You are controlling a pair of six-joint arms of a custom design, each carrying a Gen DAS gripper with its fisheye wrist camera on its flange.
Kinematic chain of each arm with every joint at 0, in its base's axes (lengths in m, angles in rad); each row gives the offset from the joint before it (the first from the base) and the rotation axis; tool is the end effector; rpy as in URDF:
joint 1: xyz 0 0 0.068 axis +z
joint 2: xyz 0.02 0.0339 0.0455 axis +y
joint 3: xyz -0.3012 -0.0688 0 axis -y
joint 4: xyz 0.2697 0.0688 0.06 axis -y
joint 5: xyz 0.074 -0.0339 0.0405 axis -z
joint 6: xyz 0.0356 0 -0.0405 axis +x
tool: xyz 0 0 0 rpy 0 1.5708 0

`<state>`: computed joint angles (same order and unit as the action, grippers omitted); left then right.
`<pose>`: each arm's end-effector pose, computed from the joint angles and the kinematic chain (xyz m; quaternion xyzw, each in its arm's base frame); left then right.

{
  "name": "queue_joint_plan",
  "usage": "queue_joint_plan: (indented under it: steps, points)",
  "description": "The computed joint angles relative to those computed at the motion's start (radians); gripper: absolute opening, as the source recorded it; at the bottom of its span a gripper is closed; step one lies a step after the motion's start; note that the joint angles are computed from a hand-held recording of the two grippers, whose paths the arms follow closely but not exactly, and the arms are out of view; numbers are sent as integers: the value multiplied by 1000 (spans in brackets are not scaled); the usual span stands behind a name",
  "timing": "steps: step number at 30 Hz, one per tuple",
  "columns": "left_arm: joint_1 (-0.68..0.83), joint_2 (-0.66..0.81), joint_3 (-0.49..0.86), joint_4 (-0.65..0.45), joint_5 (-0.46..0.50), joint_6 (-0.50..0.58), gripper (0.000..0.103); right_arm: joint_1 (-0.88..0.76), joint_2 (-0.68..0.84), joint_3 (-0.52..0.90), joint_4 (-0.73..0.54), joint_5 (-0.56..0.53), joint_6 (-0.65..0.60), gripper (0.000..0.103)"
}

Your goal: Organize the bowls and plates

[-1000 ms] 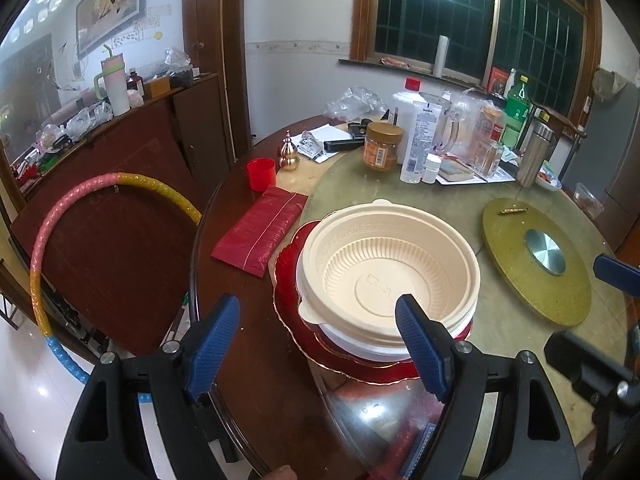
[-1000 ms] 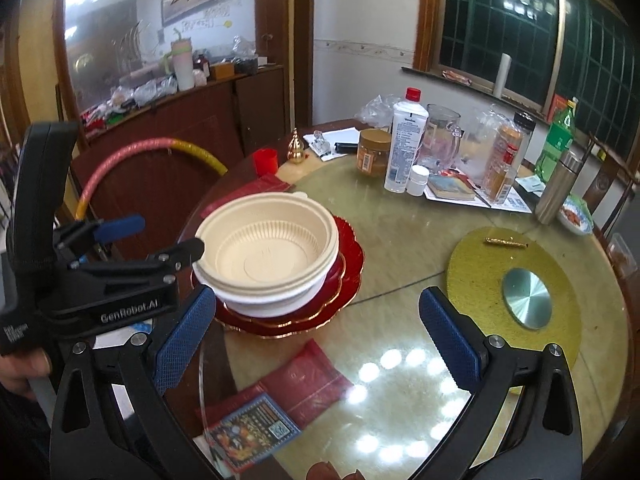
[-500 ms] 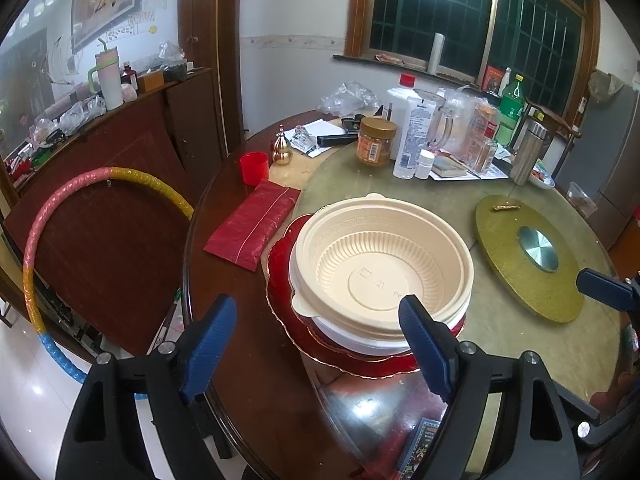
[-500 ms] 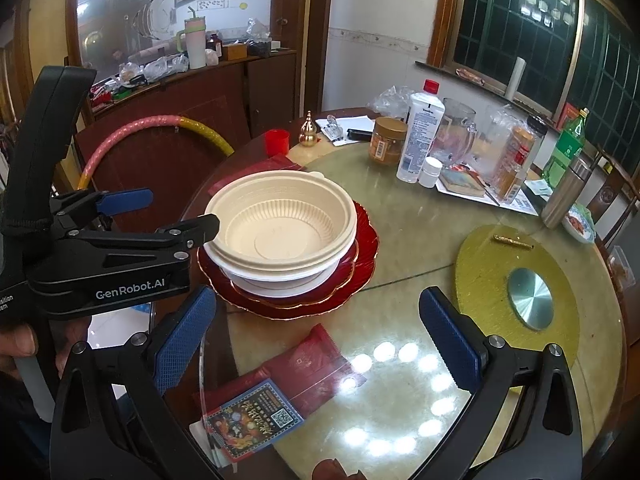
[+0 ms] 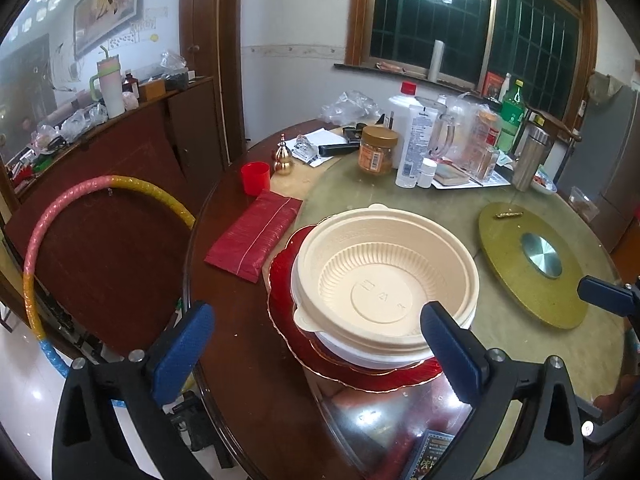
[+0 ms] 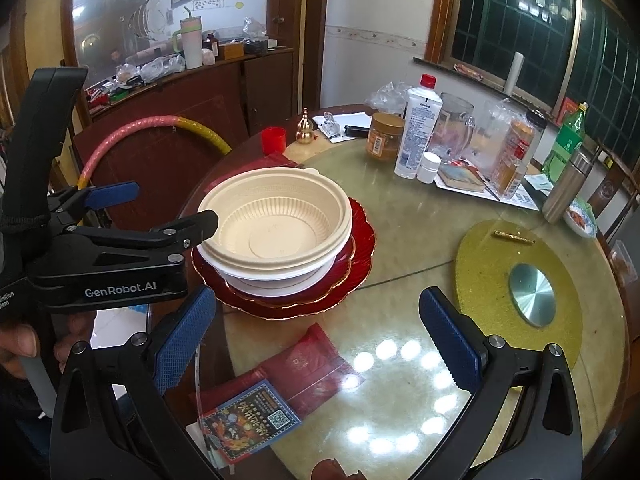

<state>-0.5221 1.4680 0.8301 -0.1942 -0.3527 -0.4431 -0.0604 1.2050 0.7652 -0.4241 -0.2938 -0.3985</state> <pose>0.2781 -0.1458 0.2213 -0.0270 0.9199 -0.0200 0.3907 0.2522 -0.0049 0.2521 -0.2061 0.9063 0.0558 0.3647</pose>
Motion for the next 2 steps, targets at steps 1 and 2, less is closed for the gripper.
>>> queue_joint_plan:
  steps: [1, 2]
  points:
    - [-1, 2, 1, -3, -1, -2, 103, 1, 2, 0, 3, 3, -1, 103]
    - [-2, 5, 3, -6, 0, -5, 103, -1, 5, 2, 5, 3, -3, 103]
